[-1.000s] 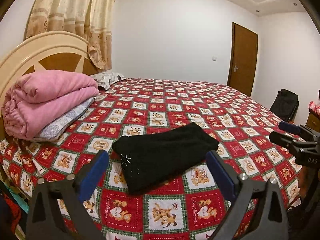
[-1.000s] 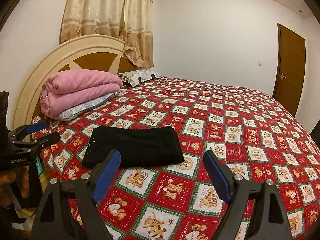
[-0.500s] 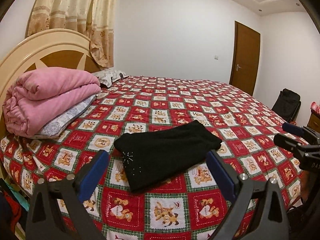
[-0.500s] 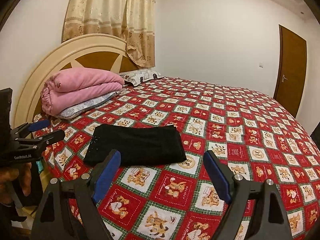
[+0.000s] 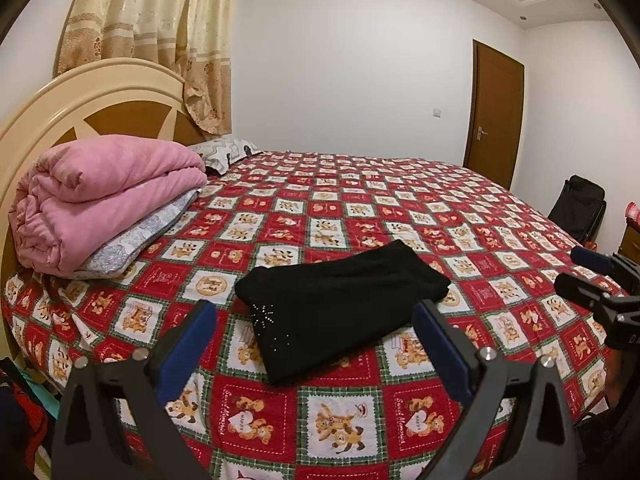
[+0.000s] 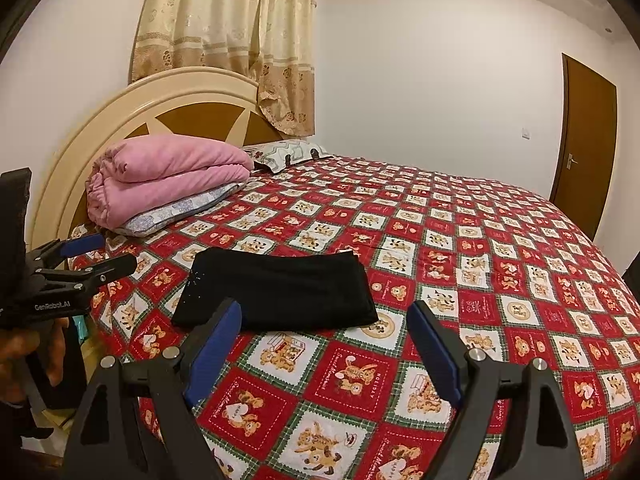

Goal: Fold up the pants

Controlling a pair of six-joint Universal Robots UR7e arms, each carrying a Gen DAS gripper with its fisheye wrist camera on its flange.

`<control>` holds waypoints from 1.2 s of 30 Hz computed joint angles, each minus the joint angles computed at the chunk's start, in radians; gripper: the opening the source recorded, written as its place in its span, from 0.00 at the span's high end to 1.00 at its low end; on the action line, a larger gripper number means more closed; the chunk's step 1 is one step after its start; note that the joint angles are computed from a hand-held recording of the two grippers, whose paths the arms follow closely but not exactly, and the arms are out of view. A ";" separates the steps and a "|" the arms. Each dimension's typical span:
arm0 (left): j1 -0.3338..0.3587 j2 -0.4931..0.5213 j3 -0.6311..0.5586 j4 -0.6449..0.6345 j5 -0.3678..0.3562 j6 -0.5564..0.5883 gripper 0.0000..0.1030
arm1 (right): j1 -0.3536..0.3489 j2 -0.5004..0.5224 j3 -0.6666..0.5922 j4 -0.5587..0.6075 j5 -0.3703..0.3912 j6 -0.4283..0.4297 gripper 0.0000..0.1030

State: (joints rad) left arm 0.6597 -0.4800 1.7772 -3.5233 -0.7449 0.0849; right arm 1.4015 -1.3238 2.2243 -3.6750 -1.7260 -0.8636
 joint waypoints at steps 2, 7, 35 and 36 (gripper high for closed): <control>0.001 0.000 -0.001 0.007 0.001 -0.001 0.01 | 0.000 0.000 0.000 0.000 0.001 0.001 0.17; 0.002 -0.001 -0.003 0.019 -0.001 -0.004 0.01 | 0.003 0.006 0.001 -0.011 0.004 0.000 0.17; -0.004 0.016 -0.032 0.047 0.095 -0.008 0.00 | 0.029 0.030 0.018 -0.054 0.000 -0.063 0.17; -0.004 0.017 -0.033 0.052 0.097 -0.011 0.00 | 0.029 0.030 0.020 -0.060 0.003 -0.064 0.17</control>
State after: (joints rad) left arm 0.6561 -0.4635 1.7438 -3.4711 -0.6484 0.0736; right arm 1.4309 -1.2934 2.2445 -3.7345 -1.7232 -0.9277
